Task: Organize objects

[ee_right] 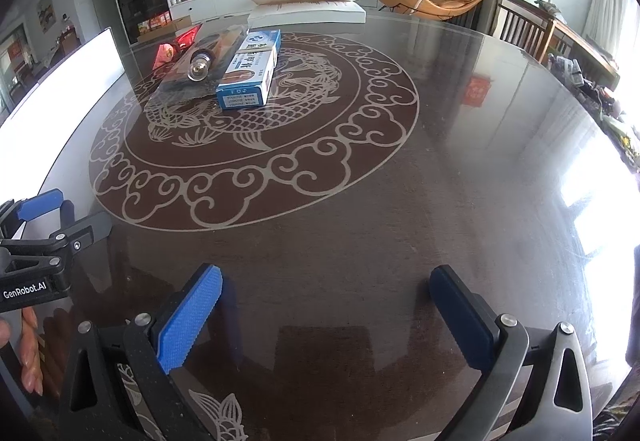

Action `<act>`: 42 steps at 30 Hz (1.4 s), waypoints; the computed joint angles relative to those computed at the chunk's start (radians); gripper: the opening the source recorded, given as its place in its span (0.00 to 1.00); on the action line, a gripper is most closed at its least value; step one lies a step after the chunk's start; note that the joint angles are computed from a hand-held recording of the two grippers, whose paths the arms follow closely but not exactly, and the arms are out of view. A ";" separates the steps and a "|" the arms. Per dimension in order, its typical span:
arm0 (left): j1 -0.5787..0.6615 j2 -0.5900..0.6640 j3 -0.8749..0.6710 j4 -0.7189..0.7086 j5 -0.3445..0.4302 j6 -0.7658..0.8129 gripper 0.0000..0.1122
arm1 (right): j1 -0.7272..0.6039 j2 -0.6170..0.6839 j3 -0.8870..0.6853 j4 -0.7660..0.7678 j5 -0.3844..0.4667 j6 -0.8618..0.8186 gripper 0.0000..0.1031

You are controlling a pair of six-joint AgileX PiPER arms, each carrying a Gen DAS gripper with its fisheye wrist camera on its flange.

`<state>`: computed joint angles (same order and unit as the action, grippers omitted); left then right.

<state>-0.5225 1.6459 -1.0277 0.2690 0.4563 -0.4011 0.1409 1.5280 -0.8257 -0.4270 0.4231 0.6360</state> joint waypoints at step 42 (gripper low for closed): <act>-0.004 -0.001 0.005 0.014 -0.002 -0.021 0.92 | -0.348 0.062 -0.062 0.093 -0.126 -0.112 0.80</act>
<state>-0.5266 1.6450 -1.0223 0.2833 0.4540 -0.4223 -0.2075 1.5897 -0.8872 -0.3344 0.2966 0.5239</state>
